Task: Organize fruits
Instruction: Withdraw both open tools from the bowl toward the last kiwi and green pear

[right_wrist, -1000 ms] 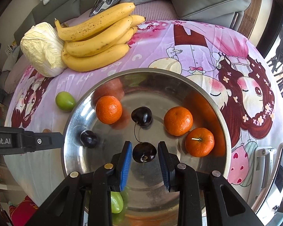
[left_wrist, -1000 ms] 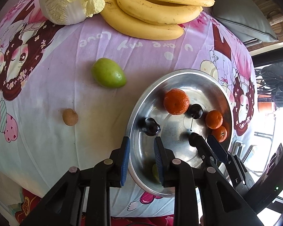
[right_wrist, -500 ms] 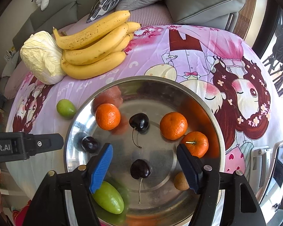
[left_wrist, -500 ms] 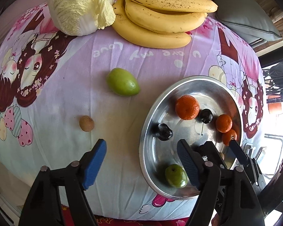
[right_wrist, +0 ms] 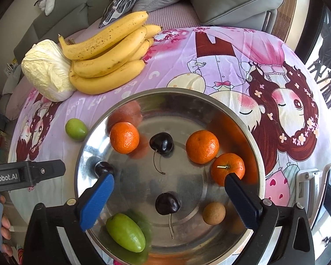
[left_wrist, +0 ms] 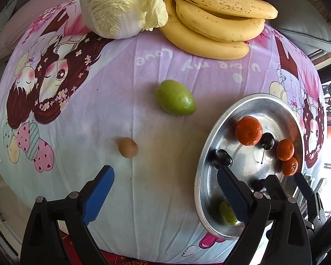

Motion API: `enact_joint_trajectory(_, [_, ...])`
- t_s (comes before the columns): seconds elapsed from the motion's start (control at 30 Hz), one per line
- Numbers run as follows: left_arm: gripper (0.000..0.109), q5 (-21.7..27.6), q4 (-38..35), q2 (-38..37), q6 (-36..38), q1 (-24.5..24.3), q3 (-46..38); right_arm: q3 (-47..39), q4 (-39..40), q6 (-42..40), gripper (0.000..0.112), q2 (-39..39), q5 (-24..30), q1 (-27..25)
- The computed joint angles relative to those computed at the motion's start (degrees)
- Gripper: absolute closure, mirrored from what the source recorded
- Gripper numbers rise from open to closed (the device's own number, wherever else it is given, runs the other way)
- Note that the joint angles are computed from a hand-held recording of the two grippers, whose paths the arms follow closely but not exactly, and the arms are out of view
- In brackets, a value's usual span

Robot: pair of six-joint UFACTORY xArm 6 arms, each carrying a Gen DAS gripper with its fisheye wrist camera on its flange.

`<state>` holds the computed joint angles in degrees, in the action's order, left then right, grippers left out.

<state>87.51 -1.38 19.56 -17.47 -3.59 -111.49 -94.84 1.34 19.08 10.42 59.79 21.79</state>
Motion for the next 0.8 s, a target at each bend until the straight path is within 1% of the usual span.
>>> enact_joint_trajectory(0.17, [0.011,-0.78,0.64,-0.68,0.29,0.58,1.46,0.34,-0.64,1.18,0.009,-0.13,-0.2,-0.18])
enact_joint_trajectory(0.37, [0.011,-3.6,2.07,-5.06,1.94,1.2,7.31,0.97,-0.41,2.05,0.009,-0.5,-1.2,-0.4])
enact_joint_trajectory(0.47, [0.011,-5.76,1.75,-7.48,2.94,1.78,10.65,0.72,-0.1,1.73,0.009,-0.29,-1.31,-0.17])
enact_joint_trajectory(0.67, [0.011,-9.77,-1.32,-12.57,5.67,4.23,17.47,-0.05,1.17,0.86,0.009,0.44,-1.39,0.43])
enact_joint_trajectory(0.8, [0.011,-14.66,-0.98,-15.68,4.42,4.98,23.02,-0.69,0.91,1.11,0.009,1.04,-1.13,0.88])
